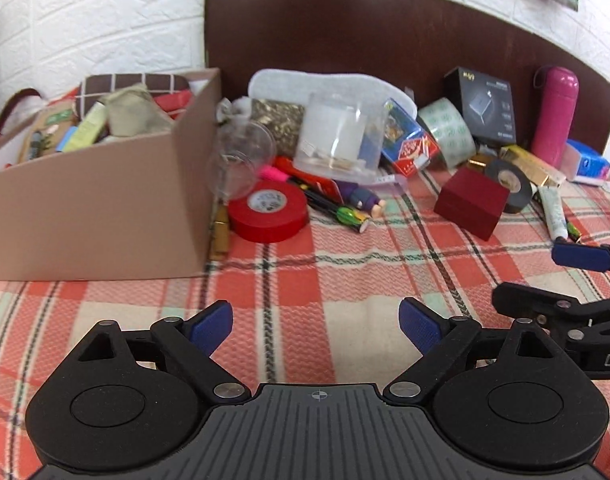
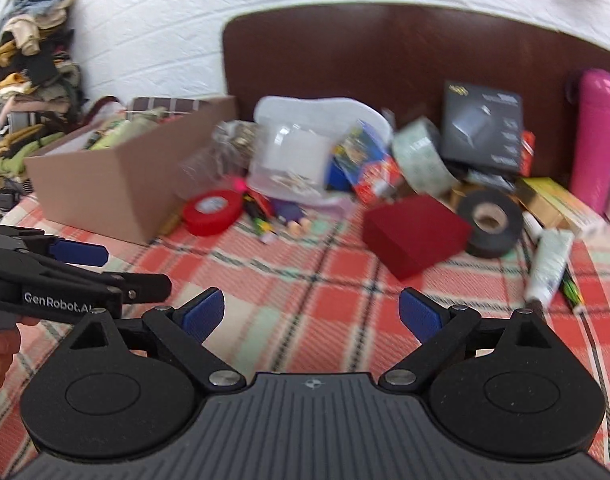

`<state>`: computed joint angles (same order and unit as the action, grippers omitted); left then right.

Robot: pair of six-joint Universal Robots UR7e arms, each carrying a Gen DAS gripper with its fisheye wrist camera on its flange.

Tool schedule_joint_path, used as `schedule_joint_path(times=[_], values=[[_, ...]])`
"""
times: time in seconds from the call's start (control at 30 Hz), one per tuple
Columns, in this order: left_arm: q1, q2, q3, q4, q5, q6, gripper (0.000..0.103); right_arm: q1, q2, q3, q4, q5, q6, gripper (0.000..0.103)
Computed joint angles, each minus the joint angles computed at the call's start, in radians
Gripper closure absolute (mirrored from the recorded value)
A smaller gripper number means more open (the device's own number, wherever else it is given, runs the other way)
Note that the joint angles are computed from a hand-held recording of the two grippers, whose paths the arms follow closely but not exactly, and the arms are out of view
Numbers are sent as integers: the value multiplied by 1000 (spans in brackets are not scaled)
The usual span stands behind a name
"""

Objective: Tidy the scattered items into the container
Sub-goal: 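Move the left tool to the red tape roll and grasp it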

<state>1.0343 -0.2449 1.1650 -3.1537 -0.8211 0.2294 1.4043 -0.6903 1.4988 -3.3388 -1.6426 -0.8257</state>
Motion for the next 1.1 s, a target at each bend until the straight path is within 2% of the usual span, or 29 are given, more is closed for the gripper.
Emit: schedule_joint_path(times=[0.2, 0.33, 0.43, 0.53, 0.8, 0.87, 0.93, 0.97, 1.0, 1.03, 1.1], values=[[9, 54, -114, 28, 0, 6, 12, -5, 29, -51, 25, -12, -20, 8], [16, 102, -207, -2, -29, 94, 17, -6, 45, -82, 57, -14, -24, 8], [28, 151, -321, 29, -56, 158, 21, -7, 54, -98, 77, -16, -24, 8], [43, 207, -468, 145, -70, 161, 32, -9, 61, -112, 97, -20, -18, 8], [76, 407, -895, 435, -36, 147, 30, -18, 77, -149, 142, -49, 2, 8], [87, 430, -947, 471, -52, 131, 29, -20, 80, -155, 148, -53, 7, 8], [94, 403, -908, 474, -84, 114, 50, -20, 83, -159, 150, -56, 9, 8], [95, 391, -891, 483, -89, 111, 55, -20, 84, -161, 149, -57, 9, 8], [91, 392, -895, 495, -63, 124, 72, -19, 85, -162, 149, -58, 8, 8], [89, 390, -892, 500, -43, 140, 82, -19, 86, -164, 149, -59, 8, 8], [95, 331, -786, 466, -72, 140, 82, -18, 87, -164, 150, -58, 15, 8]])
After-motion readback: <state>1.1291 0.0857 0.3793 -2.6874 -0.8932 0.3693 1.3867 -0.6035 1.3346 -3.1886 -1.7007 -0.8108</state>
